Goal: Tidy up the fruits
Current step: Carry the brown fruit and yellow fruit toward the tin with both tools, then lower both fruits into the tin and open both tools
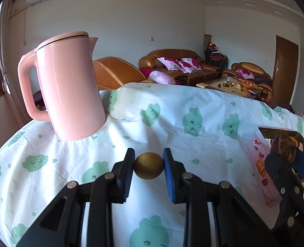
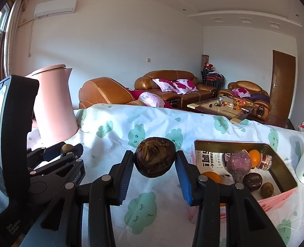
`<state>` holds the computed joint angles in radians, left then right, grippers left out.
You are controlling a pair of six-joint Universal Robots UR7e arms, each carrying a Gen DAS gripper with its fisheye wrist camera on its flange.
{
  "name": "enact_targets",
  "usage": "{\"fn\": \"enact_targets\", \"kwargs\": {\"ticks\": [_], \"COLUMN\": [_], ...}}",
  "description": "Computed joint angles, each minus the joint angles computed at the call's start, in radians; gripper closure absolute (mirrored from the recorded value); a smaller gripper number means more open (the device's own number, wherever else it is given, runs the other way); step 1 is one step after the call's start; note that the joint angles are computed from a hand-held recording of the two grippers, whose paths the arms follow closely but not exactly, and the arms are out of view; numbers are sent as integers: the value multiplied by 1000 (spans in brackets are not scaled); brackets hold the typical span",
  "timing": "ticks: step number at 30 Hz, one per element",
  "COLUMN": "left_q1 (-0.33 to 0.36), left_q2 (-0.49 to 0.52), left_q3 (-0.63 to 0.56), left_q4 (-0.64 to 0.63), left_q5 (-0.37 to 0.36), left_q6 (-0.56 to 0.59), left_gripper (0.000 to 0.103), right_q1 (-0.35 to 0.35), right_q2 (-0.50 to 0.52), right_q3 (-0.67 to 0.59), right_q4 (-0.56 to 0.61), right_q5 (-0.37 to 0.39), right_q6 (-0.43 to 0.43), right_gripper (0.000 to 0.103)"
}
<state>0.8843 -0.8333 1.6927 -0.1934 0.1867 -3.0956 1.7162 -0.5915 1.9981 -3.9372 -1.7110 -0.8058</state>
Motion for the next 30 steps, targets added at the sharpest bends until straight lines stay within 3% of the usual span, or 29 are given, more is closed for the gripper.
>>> {"fn": "enact_targets", "kwargs": {"ticks": [14, 30], "left_q1": [-52, -95], "left_q2": [82, 165], "left_q3": [-43, -115], "left_q4": [106, 102], "left_q5": [36, 89], "left_q6": [-101, -63], "left_gripper": [73, 73], "right_q1": [-69, -146], "right_q2": [-102, -189], "right_q3": [101, 130], "right_q4": [-19, -56], "right_q5": [37, 64], "right_q6": [-30, -35], "right_gripper": [59, 59]}}
